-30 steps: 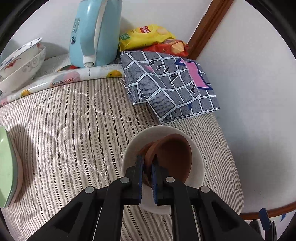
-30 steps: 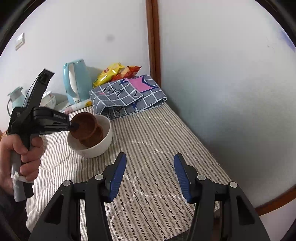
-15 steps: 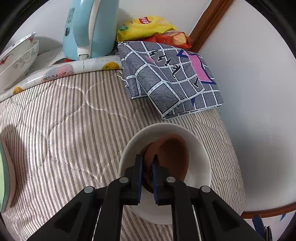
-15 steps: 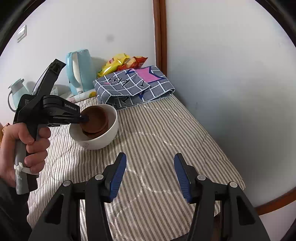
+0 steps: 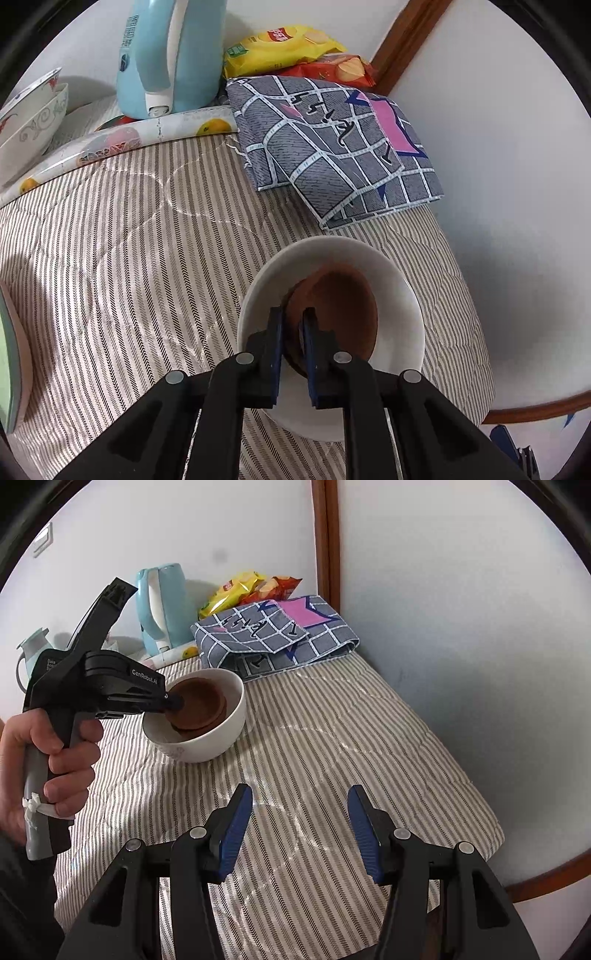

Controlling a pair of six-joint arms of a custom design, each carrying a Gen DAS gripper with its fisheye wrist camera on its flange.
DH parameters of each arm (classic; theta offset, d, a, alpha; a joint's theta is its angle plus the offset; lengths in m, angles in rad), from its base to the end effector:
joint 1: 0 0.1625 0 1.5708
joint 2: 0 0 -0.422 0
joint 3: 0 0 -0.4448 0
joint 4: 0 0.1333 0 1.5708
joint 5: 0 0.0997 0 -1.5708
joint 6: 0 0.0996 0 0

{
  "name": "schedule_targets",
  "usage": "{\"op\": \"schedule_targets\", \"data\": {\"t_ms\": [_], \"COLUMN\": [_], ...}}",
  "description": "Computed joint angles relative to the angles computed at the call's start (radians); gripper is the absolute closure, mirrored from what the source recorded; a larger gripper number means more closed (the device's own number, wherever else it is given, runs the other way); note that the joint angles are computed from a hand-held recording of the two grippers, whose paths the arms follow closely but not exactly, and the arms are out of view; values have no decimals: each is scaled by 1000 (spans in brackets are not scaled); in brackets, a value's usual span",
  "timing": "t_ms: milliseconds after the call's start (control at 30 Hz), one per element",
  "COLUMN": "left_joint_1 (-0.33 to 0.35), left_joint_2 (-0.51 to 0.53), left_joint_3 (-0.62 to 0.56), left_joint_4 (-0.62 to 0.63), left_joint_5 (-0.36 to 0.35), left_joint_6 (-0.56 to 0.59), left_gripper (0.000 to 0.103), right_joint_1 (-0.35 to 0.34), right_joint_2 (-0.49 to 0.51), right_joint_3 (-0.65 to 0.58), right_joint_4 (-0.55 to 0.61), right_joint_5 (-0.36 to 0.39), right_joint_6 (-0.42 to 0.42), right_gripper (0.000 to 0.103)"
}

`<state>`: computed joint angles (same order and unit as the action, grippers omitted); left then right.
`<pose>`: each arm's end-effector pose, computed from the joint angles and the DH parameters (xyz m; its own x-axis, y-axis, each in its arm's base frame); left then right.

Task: Organize plates and bowls
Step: 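Lower the brown bowl onto the other brown bowl and open the left gripper, then close both grippers on the rim of the white bowl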

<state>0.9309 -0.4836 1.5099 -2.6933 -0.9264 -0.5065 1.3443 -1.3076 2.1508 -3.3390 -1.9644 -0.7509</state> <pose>-0.2696 -0.6856 -0.0914 -0.8792 -0.0104 -0.4763 0.1919 0.9073 -0.3741 -0.0284 -0.5467 0.2621 -0.6999 -0.0303 0.7136 -0.4683 0.7739 -0.4264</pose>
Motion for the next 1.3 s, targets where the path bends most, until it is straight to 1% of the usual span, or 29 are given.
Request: {"op": "schedule_targets", "data": {"t_ms": [33,100,133,200,233,467,567,633,700,833,933,1233,1300], "left_joint_1": [0,-3,-6,-17,-20,-41,-46,-48,-48,-42,-33,-17,-16], "left_joint_2": [-2,-6,-7,-8,-10,-50,-69,-83,-96,-117,-126,-136,-136], "left_joint_3": [1,8,10,10,12,50,67,79,94,116,125,135,135], "left_joint_4": [-1,-15,-16,-7,-7,-35,-45,-43,-49,-37,-21,-4,0], "left_joint_5": [-9,-22,-17,0,7,24,40,56,69,87,85,76,80], "left_joint_6": [6,27,32,44,49,69,75,75,75,64,44,25,29], "left_gripper": [86,78,77,69,67,66,61,60,60,59,59,58,55], "right_joint_1": [0,4,5,12,13,35,44,50,53,60,68,88,91], "right_joint_2": [1,6,7,12,12,25,34,40,48,62,79,129,141], "right_joint_3": [-1,-3,-4,-7,-6,-12,-20,-22,-27,-49,-76,-151,-167], "right_joint_4": [3,5,4,2,0,-8,-10,-17,-25,-12,3,31,37], "right_joint_5": [-2,-6,-8,-14,-12,-15,-12,-11,-6,1,-8,-25,-31], "right_joint_6": [3,6,5,1,-1,-3,1,-1,-2,13,27,32,30], "right_gripper": [50,50,50,50,50,50,50,48,42,41,41,41,41]}}
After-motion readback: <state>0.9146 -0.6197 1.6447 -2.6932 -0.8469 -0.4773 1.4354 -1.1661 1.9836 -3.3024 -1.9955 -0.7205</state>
